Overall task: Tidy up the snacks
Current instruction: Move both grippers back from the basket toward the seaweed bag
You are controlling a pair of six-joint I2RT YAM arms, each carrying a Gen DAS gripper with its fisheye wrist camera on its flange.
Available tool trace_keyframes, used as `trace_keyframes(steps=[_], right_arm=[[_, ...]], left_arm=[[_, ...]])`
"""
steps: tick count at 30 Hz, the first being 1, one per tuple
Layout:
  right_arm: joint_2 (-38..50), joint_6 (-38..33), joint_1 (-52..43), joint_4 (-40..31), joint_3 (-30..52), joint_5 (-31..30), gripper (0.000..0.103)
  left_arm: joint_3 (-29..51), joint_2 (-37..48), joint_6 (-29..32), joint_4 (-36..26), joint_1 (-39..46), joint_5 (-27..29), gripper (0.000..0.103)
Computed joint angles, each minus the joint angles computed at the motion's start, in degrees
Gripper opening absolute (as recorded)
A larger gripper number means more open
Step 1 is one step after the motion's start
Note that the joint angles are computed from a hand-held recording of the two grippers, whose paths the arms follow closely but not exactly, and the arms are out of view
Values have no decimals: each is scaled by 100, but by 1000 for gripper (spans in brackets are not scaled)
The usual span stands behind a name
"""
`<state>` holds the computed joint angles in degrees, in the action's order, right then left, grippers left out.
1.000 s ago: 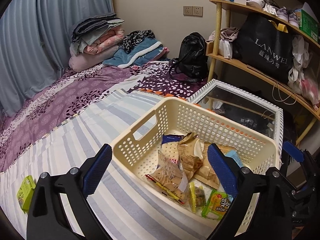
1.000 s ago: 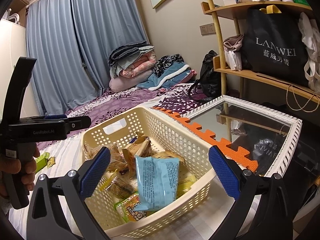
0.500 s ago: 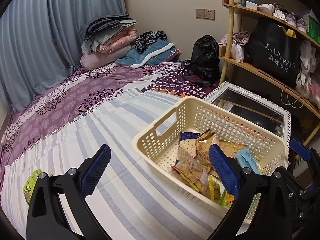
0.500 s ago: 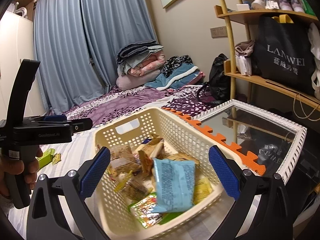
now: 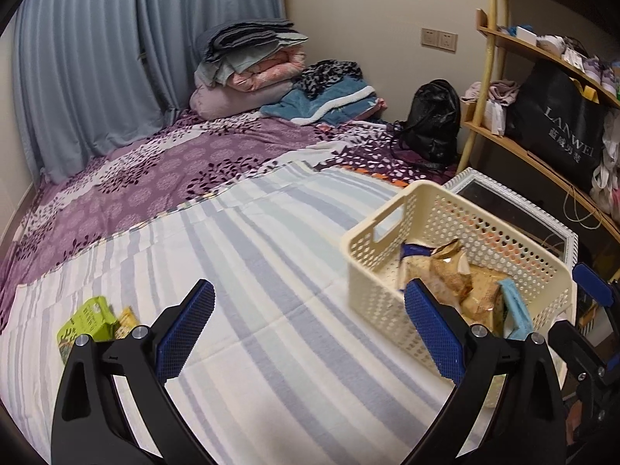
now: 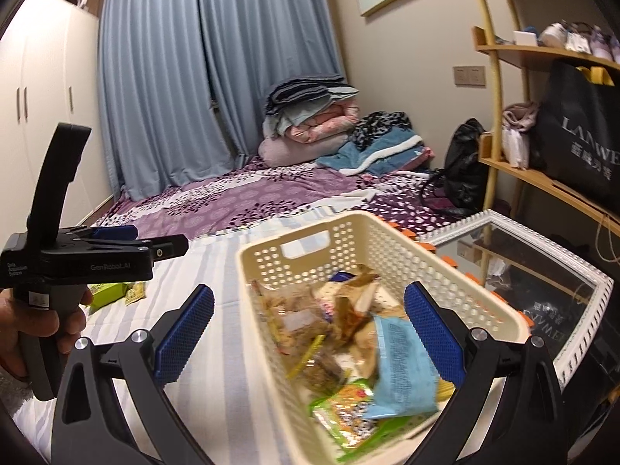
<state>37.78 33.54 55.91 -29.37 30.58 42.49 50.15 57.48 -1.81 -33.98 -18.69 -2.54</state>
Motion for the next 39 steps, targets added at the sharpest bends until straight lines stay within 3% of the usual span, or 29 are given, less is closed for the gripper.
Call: trace_keyframes(steps=[10,19,24,39], right_arm=[[1675,57,701,893,456,-356,98],[2808,175,778,1519,788,-1220,98],[3493,221,787,1731,1045,-1753,98],[4831,23,917,1896,1931,-2246,98]], left_arm=[[-434,-410,939,-252,2275,1142,100],[-553,-257,1762,-329,4100,2053,100],[-559,-118,2032,-325,4700,2364,100],[-375,860,3003,-104,6293,2962,100]])
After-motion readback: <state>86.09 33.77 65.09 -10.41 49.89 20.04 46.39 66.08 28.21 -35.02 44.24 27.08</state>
